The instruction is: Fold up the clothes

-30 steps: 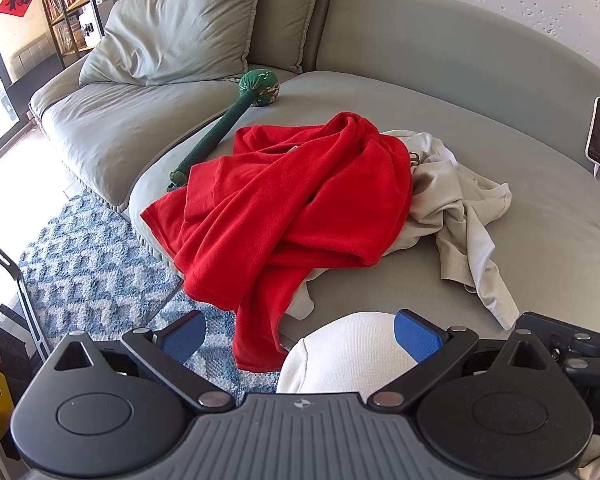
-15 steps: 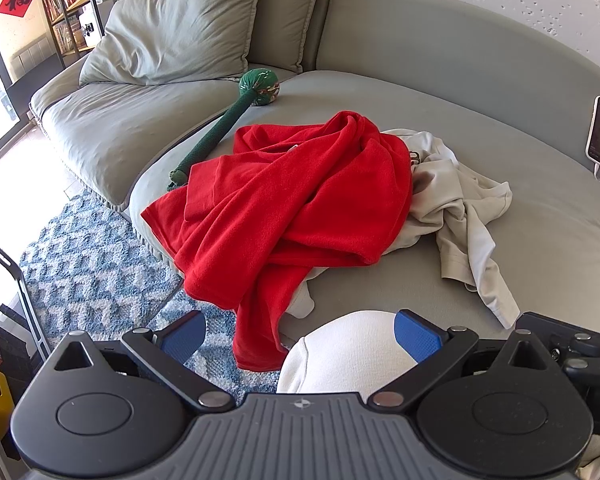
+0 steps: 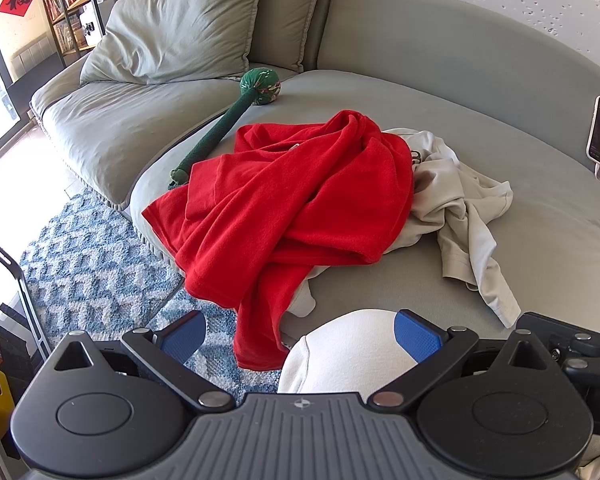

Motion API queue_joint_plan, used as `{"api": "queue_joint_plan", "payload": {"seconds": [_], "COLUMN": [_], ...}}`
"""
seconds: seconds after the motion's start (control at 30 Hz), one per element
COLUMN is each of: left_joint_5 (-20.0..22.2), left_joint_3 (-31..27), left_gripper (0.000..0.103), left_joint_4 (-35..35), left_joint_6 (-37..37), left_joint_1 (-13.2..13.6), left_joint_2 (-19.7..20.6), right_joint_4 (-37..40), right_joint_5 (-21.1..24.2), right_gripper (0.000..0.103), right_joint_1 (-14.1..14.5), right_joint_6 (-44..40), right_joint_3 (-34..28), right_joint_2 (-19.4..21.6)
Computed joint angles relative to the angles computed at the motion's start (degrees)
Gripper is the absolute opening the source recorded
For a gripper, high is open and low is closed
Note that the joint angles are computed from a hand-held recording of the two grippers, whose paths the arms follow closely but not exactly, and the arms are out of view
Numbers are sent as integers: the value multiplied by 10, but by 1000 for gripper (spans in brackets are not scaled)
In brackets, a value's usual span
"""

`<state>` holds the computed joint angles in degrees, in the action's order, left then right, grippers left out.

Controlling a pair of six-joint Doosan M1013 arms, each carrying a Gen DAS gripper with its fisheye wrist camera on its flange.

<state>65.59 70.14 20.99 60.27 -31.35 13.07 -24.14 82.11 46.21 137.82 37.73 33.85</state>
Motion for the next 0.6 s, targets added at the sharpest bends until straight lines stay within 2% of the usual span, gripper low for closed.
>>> {"api": "queue_joint_plan", "payload": {"seconds": [0.23,0.47,0.6], "left_joint_5": [-4,2,4], "left_joint_3": [-1,-4,-3], "left_gripper": [102,102,102], "left_joint_4": [-17,0,10], "left_joint_6": [1,-32,-64], "left_joint_1": [8,22,39], "left_joint_2": [2,6,6], "right_joint_4": [24,16,29], "right_joint_5": [-3,7,-31], "right_gripper": [103,103,103], "right_joint_1": [-6,-12,-21], "right_joint_6": [-3,-20,-25], "right_joint_3": [-2,-34,-33], "right_joint_2": [1,18,19]}}
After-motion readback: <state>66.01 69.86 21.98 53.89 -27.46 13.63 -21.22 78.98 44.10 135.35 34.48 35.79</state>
